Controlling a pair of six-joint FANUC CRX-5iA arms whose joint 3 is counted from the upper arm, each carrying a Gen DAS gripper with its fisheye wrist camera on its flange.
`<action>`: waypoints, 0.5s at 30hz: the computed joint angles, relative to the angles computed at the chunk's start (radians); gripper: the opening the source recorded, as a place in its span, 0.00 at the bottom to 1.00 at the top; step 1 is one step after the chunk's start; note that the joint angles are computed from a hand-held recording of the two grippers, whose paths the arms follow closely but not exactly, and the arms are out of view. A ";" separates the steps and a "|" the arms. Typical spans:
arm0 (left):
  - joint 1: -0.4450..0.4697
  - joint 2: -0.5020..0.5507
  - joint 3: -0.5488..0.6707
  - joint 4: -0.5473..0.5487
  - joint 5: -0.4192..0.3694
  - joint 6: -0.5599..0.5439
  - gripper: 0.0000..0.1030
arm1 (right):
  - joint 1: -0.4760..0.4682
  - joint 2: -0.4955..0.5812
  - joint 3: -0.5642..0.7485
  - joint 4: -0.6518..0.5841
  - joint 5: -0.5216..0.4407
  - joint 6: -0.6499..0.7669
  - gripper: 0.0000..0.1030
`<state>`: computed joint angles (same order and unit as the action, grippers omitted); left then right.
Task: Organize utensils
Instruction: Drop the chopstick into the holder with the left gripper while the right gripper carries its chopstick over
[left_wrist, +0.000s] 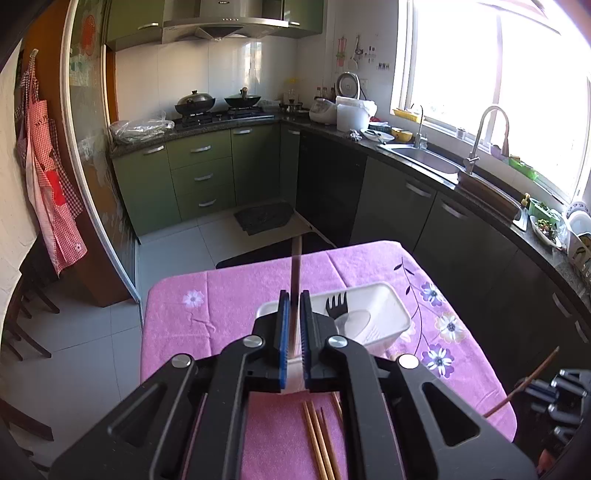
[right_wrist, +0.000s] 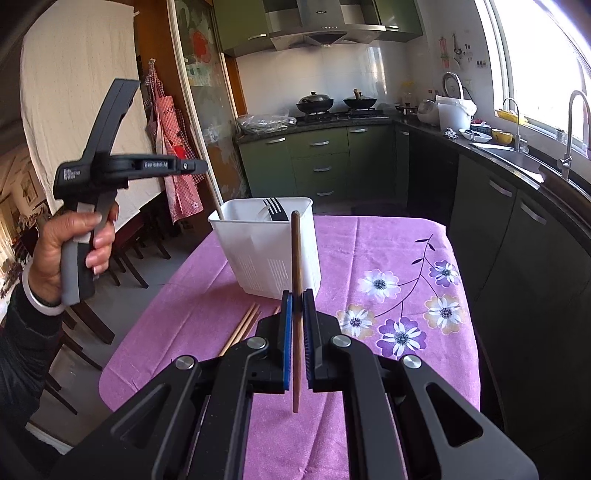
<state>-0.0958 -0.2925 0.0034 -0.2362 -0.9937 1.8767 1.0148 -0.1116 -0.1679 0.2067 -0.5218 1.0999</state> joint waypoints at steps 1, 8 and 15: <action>0.006 -0.009 -0.014 0.007 0.006 -0.006 0.08 | -0.002 0.005 0.014 -0.010 0.001 0.009 0.06; 0.004 -0.091 -0.091 0.019 0.037 0.002 0.23 | -0.016 0.035 0.132 -0.005 0.088 0.022 0.06; -0.053 -0.155 -0.110 -0.033 0.008 0.031 0.36 | -0.052 0.133 0.211 0.267 0.245 -0.259 0.06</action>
<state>-0.1492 -0.4477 -0.1070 -0.2693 -0.9862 1.9080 0.9628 0.0214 0.0436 0.4739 -0.2766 0.8409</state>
